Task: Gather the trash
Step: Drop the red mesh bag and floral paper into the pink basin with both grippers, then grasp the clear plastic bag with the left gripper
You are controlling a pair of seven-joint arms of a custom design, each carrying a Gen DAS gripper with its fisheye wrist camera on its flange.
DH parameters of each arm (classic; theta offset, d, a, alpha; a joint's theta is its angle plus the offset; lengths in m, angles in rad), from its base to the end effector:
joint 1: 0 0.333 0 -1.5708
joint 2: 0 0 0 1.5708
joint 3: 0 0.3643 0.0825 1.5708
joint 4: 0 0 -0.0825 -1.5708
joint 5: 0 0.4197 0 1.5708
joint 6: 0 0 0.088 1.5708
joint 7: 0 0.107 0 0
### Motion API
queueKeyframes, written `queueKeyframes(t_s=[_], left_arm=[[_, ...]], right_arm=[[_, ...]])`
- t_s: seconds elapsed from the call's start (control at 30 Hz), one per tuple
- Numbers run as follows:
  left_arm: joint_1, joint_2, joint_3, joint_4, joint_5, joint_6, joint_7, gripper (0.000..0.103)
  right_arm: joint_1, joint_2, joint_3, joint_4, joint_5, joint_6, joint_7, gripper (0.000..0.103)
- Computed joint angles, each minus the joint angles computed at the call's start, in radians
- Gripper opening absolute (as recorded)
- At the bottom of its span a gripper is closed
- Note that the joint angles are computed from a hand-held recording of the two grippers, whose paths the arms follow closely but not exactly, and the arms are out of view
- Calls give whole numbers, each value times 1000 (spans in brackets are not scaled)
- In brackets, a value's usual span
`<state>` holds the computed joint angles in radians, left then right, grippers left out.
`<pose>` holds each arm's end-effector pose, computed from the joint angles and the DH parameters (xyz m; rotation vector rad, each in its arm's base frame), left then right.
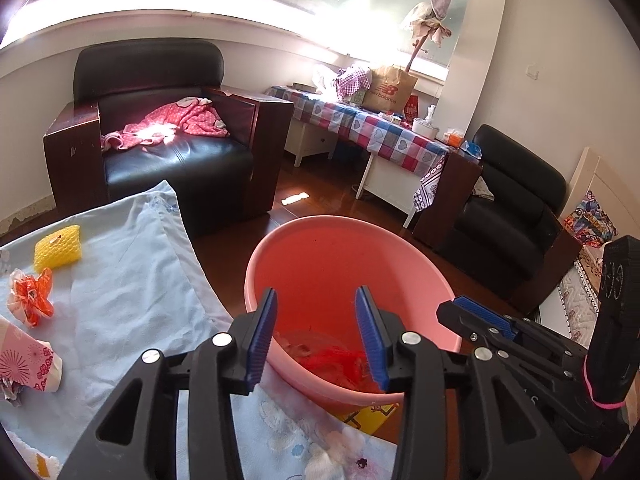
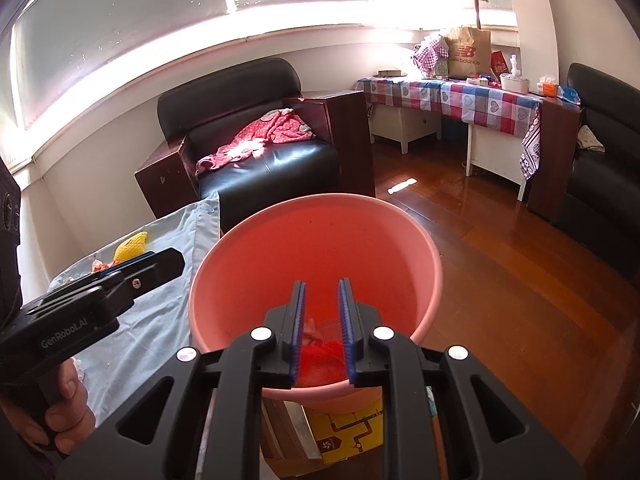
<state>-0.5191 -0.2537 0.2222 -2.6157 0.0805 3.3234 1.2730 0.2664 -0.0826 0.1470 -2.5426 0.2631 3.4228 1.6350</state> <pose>0.4586 -0.1445 0.4739 -1.6947 1.8069 -1.1532 0.4839 0.1809 0.4374 -1.6364 1.5342 -0.5587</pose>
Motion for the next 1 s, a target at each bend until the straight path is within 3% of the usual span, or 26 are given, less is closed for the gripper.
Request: queueKeyframes(t_s=[0.07,0.23,0.3,0.43,0.63,0.83,1.0], left_arm=[[-3,-17,3,-11,2,2,0,44],[7,-72,-5,-46,-4,0,7,45],[32,-96,-30,-59,-17,-9,9,48],[84,-154,-78,-97,-46,-23,25,50],[120,-258,-99,-161,-80,-57,65,56],[241,-381,-187,-239,-105,-95,102,56],[313,-473,-222,-290,-116,-136,126,56]], right_arm=[[24,-11,-33,-11,-54,4,46,30],[9,-47,6,-39,-40,13,34,30],[27,-62,-11,-52,-69,14,60,30],[132,-94,-128,-79,-228,12,188,42],[148,-121,-110,-93,-305,6,237,42],[198,-125,-121,-91,-369,-4,276,42],[255,-108,-145,-81,-420,-11,319,42]])
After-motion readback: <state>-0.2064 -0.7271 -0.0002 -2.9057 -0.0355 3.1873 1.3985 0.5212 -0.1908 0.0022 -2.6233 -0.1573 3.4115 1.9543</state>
